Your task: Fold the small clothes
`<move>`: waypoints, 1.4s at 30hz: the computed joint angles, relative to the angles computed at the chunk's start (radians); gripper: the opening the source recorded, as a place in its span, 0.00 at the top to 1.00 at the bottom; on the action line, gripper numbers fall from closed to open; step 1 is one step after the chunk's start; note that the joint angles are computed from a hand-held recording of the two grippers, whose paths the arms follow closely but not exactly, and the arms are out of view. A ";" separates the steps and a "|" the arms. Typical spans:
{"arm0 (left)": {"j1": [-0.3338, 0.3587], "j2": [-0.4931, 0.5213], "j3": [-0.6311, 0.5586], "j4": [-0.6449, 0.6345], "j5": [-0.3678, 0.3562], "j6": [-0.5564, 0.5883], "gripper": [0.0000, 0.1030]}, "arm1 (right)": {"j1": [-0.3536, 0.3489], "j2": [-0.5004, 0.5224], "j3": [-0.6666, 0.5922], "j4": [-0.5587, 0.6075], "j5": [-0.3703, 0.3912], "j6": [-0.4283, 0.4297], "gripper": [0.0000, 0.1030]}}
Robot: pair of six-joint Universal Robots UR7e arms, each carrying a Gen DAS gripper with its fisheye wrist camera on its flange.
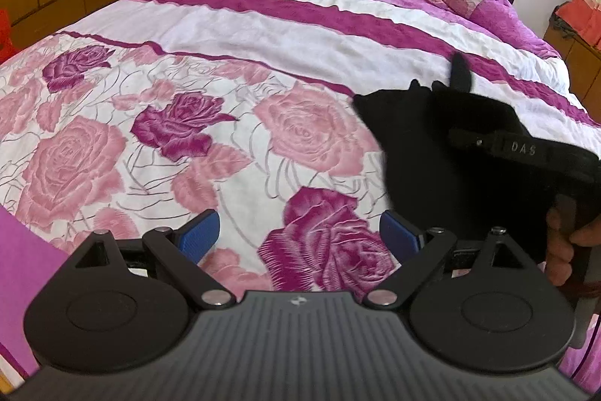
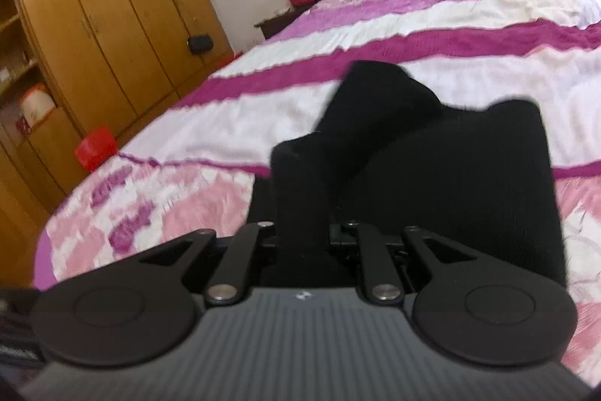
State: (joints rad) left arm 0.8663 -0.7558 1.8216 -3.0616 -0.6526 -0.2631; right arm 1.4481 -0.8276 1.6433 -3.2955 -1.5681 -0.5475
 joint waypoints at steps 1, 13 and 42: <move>0.002 -0.002 0.002 -0.001 0.002 0.000 0.08 | 0.000 0.003 0.000 -0.003 0.003 0.003 0.84; 0.015 -0.017 0.010 -0.042 0.012 -0.014 0.08 | 0.034 -0.016 0.035 0.010 0.061 -0.069 0.84; -0.001 0.071 -0.134 -0.050 -0.119 -0.006 0.08 | -0.004 -0.203 0.262 -0.160 -0.013 -0.035 0.65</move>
State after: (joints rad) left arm 0.8650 -0.6845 1.6874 -3.1114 -0.7713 -0.2689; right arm 1.4443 -1.0302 1.9054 -3.4555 -1.5815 -0.5821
